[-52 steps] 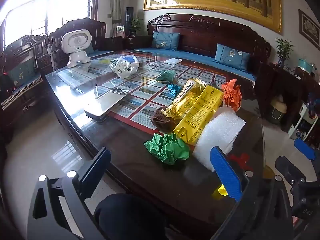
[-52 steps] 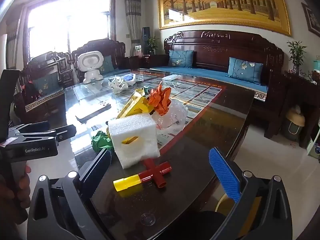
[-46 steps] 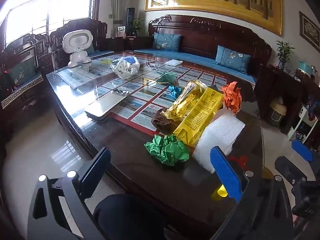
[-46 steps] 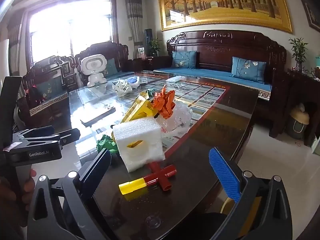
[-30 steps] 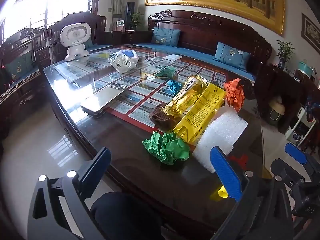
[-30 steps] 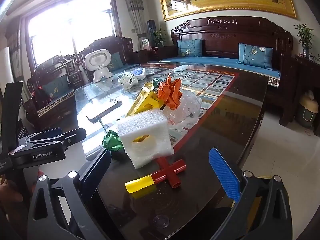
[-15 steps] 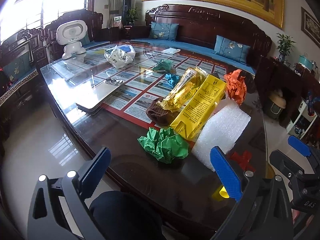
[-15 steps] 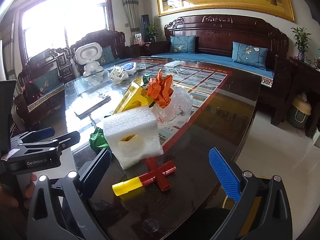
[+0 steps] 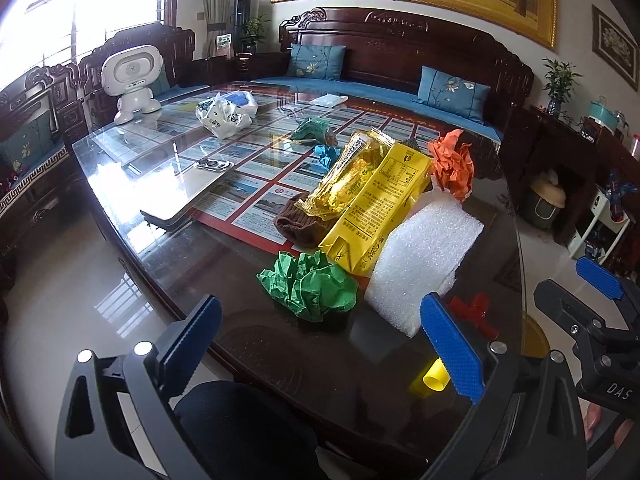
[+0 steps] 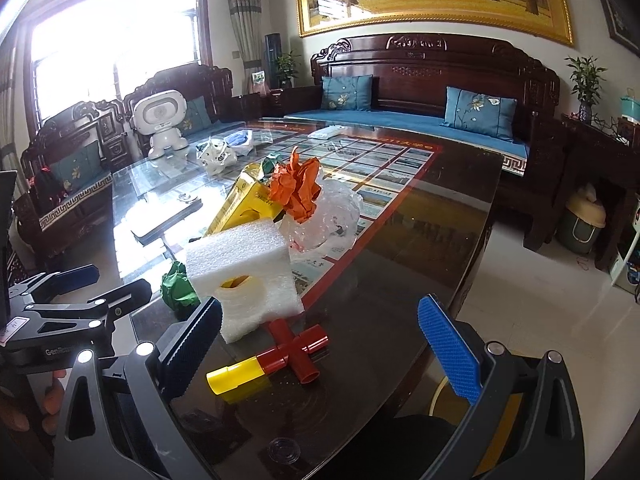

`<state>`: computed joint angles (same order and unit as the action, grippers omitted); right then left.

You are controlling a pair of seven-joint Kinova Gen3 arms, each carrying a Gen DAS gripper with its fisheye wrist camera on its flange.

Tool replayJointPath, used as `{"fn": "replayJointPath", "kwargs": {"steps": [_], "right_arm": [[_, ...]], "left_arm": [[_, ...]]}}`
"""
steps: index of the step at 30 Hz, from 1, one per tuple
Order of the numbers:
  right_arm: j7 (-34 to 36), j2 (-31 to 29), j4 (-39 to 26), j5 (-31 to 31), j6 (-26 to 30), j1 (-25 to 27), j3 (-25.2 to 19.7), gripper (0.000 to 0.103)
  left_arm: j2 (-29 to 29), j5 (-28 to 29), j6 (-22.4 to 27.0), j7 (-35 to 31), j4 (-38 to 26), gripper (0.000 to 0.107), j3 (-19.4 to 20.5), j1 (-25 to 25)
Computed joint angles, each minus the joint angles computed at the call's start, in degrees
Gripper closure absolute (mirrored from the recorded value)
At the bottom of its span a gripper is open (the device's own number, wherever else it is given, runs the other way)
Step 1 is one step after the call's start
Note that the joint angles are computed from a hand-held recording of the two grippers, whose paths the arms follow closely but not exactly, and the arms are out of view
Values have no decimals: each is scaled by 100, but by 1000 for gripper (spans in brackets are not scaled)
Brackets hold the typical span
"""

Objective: Collect trash
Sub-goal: 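Move both tools toward the trash items on the glass table, then grasp the white foam block with the right tool while the left tool grasps green crumpled paper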

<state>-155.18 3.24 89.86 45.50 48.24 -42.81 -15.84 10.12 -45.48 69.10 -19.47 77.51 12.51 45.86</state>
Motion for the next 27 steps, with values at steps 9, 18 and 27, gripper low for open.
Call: {"fn": "replayJointPath", "kwargs": {"steps": [9,18,27], "right_arm": [[424,108,8,-186,-369,97,79,8],[1158,562,-429,-559,-227,45,337,14],[1985,889,-815,-1352,-197,53,584,22]], "left_arm": [[21,14,18,29,119,8,-30,-95],[-5,376,-474,-199,318,8,-128,-428],[-65,559,-785,-365,440,8,-161,-642]]}}
